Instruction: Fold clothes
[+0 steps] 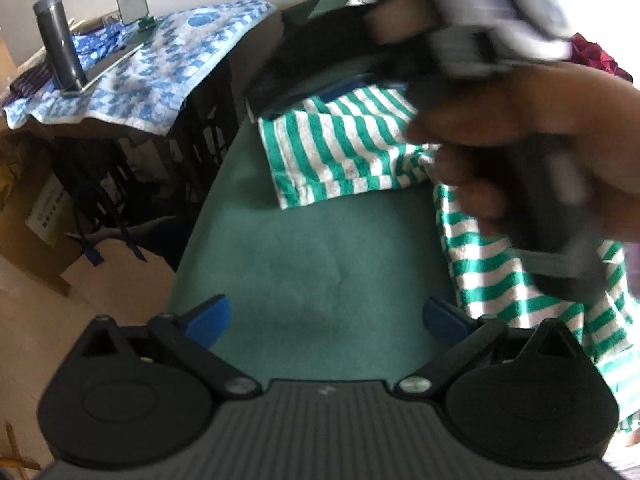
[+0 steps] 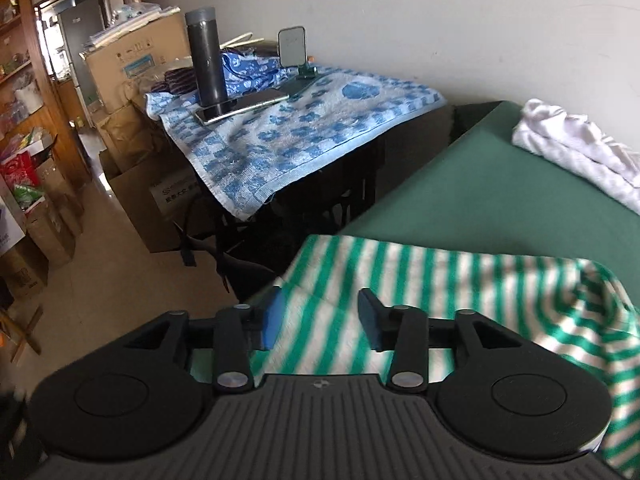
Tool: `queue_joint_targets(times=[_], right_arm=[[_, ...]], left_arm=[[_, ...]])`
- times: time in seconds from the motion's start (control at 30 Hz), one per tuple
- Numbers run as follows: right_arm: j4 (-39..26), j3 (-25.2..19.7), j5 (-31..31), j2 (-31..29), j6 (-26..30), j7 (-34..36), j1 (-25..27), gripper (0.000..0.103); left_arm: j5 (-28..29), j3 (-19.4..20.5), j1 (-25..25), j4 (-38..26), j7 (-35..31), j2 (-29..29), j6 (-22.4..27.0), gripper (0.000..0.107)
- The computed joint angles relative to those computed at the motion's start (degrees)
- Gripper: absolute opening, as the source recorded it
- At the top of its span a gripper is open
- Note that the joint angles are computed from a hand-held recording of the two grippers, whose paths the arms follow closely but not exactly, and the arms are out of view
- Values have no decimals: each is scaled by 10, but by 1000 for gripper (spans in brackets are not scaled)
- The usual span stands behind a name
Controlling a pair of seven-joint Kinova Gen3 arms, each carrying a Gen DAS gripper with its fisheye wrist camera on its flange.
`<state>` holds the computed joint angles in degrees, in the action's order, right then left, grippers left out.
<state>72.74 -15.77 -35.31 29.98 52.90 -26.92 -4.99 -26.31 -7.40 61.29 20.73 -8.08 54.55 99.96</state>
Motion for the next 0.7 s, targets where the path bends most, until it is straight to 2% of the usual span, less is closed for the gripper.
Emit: queue_joint_targets(times=[0.07,0.13,0.17,0.2,0.27,0.37,0.5,0.63,0.7], right_arm=[[10,4,8,-2,-19,-12,-14,46],[18,8,17,-2,-35,-23,-24,41],[21,9,21,-2,-43,-29,-27,31],[20,7,18,-1,-42,-33,-22,16],[-1,6,14,9,-24,-52,-16,7],[-22,-1,-23,16,-9,-61,12,7],[-83,-15,-92,45,61,-92,77,7],[-119,-15,-146,63,95,-111,129,7],[-140,-13,-165,75,114,-131,150,7]], left_arm=[[0,1,1,18,3,-8,-12,102],[-1,3,1,18,-2,-8,-11,102],[-1,3,1,28,-2,-12,-17,102],[-1,4,1,41,-1,-19,-25,102],[-2,7,-1,68,3,-31,-42,102],[-7,11,-6,90,-2,-41,-62,102],[-21,12,-10,92,-27,-42,-78,102],[-32,13,-24,86,-74,-39,-111,102],[-37,12,-34,93,-105,-41,-145,102]])
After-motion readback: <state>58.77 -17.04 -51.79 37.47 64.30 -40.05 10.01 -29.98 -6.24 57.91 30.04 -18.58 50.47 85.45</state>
